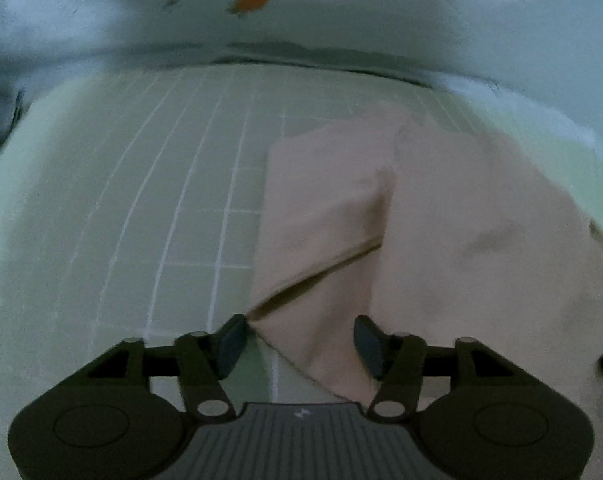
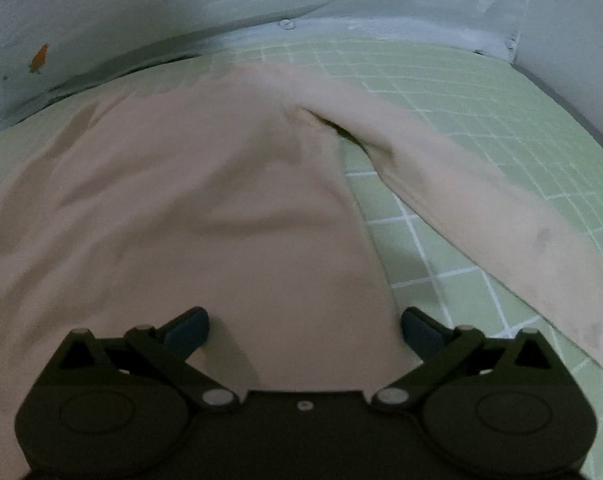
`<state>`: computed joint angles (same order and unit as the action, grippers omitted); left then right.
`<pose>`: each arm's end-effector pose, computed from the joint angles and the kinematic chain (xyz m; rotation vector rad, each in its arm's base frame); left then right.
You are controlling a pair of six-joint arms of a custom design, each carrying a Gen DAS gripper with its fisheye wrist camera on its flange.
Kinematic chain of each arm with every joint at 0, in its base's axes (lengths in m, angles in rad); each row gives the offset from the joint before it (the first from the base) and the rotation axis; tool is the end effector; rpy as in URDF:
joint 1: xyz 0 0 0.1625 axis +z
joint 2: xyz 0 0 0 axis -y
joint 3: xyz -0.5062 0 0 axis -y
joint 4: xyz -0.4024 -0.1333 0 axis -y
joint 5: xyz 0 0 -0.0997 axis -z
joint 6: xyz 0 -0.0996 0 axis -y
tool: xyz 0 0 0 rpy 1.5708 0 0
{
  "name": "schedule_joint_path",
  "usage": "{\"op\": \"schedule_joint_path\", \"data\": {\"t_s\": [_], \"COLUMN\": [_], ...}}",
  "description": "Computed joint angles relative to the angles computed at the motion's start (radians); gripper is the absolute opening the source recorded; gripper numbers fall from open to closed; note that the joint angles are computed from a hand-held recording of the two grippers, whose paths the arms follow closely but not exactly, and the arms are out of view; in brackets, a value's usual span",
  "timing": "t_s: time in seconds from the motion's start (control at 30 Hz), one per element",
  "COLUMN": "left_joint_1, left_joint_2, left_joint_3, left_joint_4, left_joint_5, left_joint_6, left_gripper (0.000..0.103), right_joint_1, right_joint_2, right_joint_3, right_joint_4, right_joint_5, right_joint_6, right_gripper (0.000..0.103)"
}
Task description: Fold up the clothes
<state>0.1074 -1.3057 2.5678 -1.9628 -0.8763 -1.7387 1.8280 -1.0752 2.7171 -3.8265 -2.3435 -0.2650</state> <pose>-0.2380 -0.2239 0.1421 0.0638 2.2001 -0.8157 0.1468 -0.3075 0.2055 0.3041 -2.2746 0.7177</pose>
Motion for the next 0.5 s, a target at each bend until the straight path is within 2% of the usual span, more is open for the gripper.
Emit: {"op": "schedule_joint_path", "data": {"t_s": [0.03,0.07,0.27,0.43,0.5], "left_joint_1": [-0.005,-0.011,-0.056,-0.08,-0.079], "left_joint_2": [-0.01,-0.021,-0.049,-0.012,0.005], "left_joint_3": [0.011,0.01,-0.065,-0.221,-0.276], "left_joint_4": [-0.025,-0.014,0.238,0.695,0.842], "left_joint_5": [0.003,0.003,0.0,0.039,0.07], "left_joint_6": [0.028,0.033,-0.029,-0.221,-0.301], "left_gripper": [0.015,0.01,0.009,0.008,0.008], "right_joint_1": [0.001,0.002,-0.008,-0.032,-0.037], "right_joint_2": [0.008,0.016,0.018,0.015,0.016], "right_joint_3": [0.001,0.003,0.009,0.022,0.027], "right_joint_4": [-0.009,-0.022,-0.045,-0.078,-0.088], "right_joint_5": [-0.004,-0.007,0.007,0.045,0.058], "right_joint_6": [0.007,0.01,-0.004,-0.053,-0.068], "right_gripper": [0.103,0.103,0.103,0.103,0.103]}}
